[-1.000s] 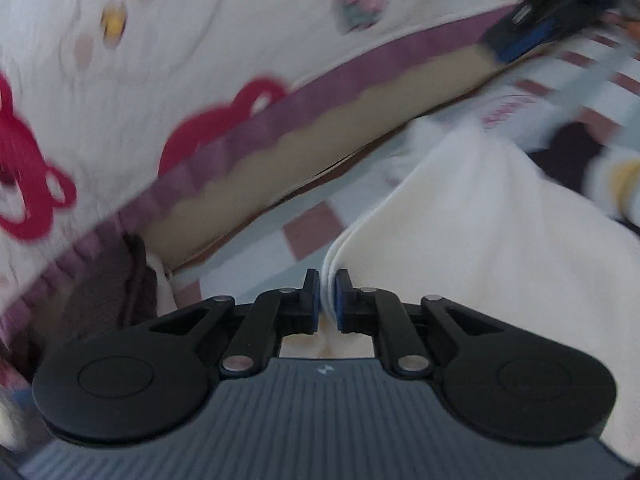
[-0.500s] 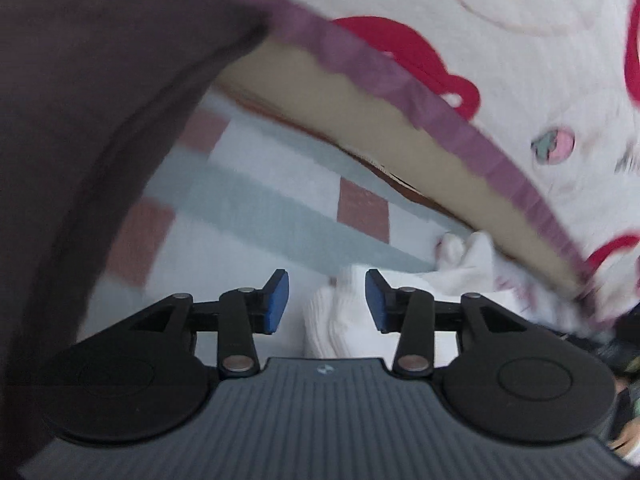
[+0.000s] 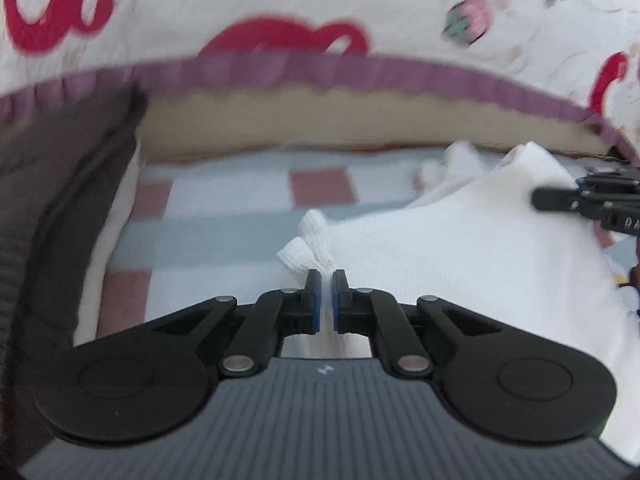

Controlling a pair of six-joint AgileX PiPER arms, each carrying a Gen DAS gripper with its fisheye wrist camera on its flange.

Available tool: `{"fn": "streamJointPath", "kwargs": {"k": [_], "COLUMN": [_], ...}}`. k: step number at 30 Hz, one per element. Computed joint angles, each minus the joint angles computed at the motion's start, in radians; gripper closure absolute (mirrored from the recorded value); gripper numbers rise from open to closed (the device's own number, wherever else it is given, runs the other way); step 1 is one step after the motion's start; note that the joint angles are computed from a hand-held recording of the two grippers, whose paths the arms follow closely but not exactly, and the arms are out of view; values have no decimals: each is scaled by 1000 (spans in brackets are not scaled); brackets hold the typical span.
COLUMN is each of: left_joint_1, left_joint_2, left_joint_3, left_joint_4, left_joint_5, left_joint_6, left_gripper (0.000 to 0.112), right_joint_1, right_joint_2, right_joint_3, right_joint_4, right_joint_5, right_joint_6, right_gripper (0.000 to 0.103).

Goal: Fold clothes

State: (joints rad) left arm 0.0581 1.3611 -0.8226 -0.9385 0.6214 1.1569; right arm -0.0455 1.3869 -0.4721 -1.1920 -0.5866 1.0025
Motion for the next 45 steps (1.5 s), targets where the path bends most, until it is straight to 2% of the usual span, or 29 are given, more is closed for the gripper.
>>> {"fn": "streamJointPath", "kwargs": {"k": [2,4,6,8,10,12,13,15,16,17,19,21,22,27,28,29,30,31,32,34,35,36,37,38,39,41,43,45], "left_joint_1": [9,-5,-15,-4,-10,-39,-52,-71,-78,-90,-102,-70,-33,-6,-21,-56,-103,-124,-132,-119,-111,-102,-104,-101,-97,-89,-82,-93], "left_joint_2": [-4,-3,3,23,43,67,81,109,123,120,96,57,37,-18,-17,-10,-2,35,47,69,83,99,94,83,72,49,35,40], "left_joint_3": [6,16,20,5,-5,-10,-14,-29,-40,-47,-51,-41,-34,-54,-76,-88,-98,-107,-97,-106,-108,-111,-103,-89,-74,-54,-44,-48], "left_joint_4": [-38,-13,16,18,33,73,88,113,123,144,145,24,-75,-279,-282,-245,-170,-70,30,230,290,335,385,396,397,366,321,289], "left_joint_5": [36,16,-3,21,10,-39,-59,-78,-76,-80,-86,-62,-31,-72,-102,-171,-263,-314,-325,-257,-224,-191,-179,-173,-169,-142,-117,-103], "left_joint_6": [10,-8,-35,-58,-88,-140,-161,-192,-201,-211,-191,-79,-3,141,104,26,-74,-174,-274,-466,-519,-555,-565,-543,-512,-454,-407,-359], "left_gripper": [107,107,105,105,98,78,76,80,86,106,106,107,107,106,106,100,85,72,67,70,70,70,70,70,68,68,67,67], "right_joint_1": [2,-2,-12,-44,-68,-75,-74,-66,-67,-80,-106,-117,-122,-152,-138,-123,-103,-73,-45,-24,-11,-16,-39,-76,-130,-196,-247,-263], "right_joint_2": [-12,50,112,165,193,222,232,251,249,247,227,188,168,112,124,136,164,198,233,268,287,310,292,276,256,198,100,-14], "right_joint_3": [6,-33,-81,-125,-136,-148,-149,-152,-144,-140,-101,-71,-64,-147,-187,-228,-269,-311,-354,-378,-394,-399,-365,-326,-278,-200,-105,-37], "right_joint_4": [-3,-36,-126,-255,-282,-286,-269,-222,-182,-168,-90,-53,-51,-61,-50,-40,-25,-39,-61,-127,-185,-212,-200,-204,-222,-277,-309,-350], "right_joint_5": [8,37,45,-3,-58,-83,-80,-74,-81,-105,-170,-191,-195,-209,-184,-158,-106,-29,48,151,205,219,193,126,35,-68,-158,-200], "right_joint_6": [6,74,207,364,394,396,378,327,282,264,187,144,145,232,248,264,275,287,308,424,507,551,593,633,663,682,625,578], "right_gripper": [91,88,83,72,63,62,62,67,88,90,91,92,92,92,92,92,91,87,79,66,65,65,61,55,55,55,55,55]}}
